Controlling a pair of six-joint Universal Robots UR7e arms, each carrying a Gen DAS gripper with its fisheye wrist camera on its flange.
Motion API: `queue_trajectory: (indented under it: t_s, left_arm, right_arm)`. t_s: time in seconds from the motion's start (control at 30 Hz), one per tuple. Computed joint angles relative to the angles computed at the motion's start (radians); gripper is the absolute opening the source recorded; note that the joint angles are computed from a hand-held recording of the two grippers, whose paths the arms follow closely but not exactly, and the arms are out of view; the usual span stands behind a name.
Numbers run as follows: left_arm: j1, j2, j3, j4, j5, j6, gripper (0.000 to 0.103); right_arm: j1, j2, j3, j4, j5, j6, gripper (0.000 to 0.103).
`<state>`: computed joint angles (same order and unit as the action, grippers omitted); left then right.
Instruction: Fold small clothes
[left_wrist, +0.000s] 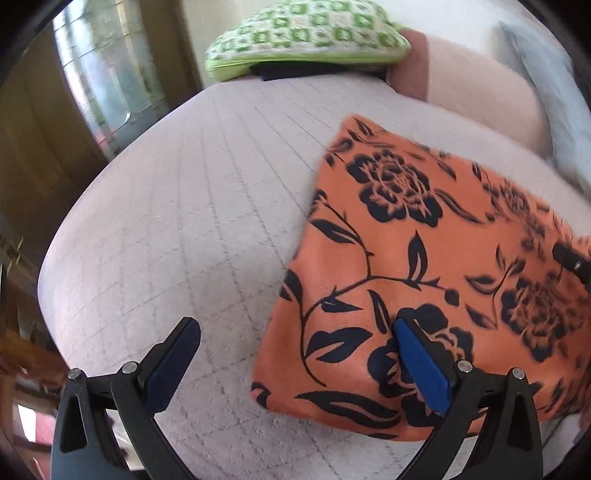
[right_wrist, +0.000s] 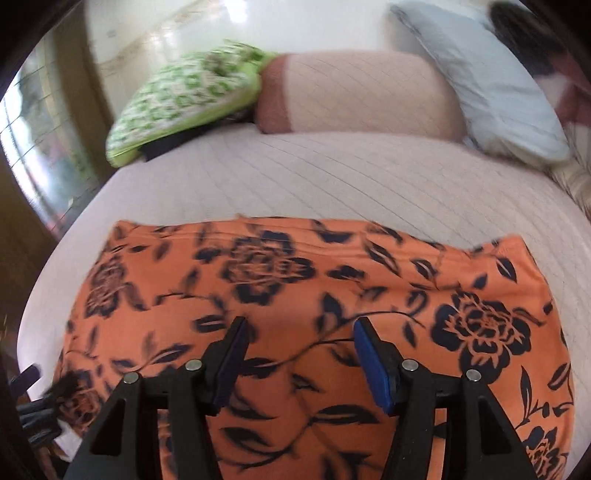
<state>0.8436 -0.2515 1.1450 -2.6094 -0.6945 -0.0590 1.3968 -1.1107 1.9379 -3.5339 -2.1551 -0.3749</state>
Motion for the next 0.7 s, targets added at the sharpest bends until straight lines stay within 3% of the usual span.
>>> queue_trajectory:
  t_s: [0.13,0.17,0.27,0.33,0.47,0.57,0.7]
  left_arm:
    - [0.023,-0.008,-0.038,0.08,-0.07,-0.056,0.103]
    - [0.03,-0.012,-0.047,0.104,-0.092,-0.084,0.103]
    - [0.045,-0.026,-0.052,0.136,-0.128,-0.118,0.103]
    - [0.042,-0.03,-0.045,0.133,-0.12,-0.109,0.103]
    - [0.045,-0.051,-0.017,0.148,-0.153,-0.174,0.103]
    - [0.045,-0.063,0.009,0.134,-0.161,-0.212,0.103]
    - [0.038,-0.053,0.019,0.101,-0.139,-0.212,0.103]
  right_arm:
    - [0.021,0.017,0.021,0.042,0.015,-0.018,0.062]
    - [0.028,0.038,0.018,0.049,-0.026,-0.031,0.062]
    - [0.067,0.106,0.026,-0.098,-0.127,-0.186,0.062]
    - [0.074,0.089,0.045,-0.073,-0.137,-0.163,0.062]
    - [0.087,0.021,0.04,0.093,-0.148,-0.07,0.062]
    - [0.1,0.051,-0.09,0.196,-0.115,-0.053,0.062]
    - [0.09,0.131,-0.311,0.499,-0.027,0.056,0.062]
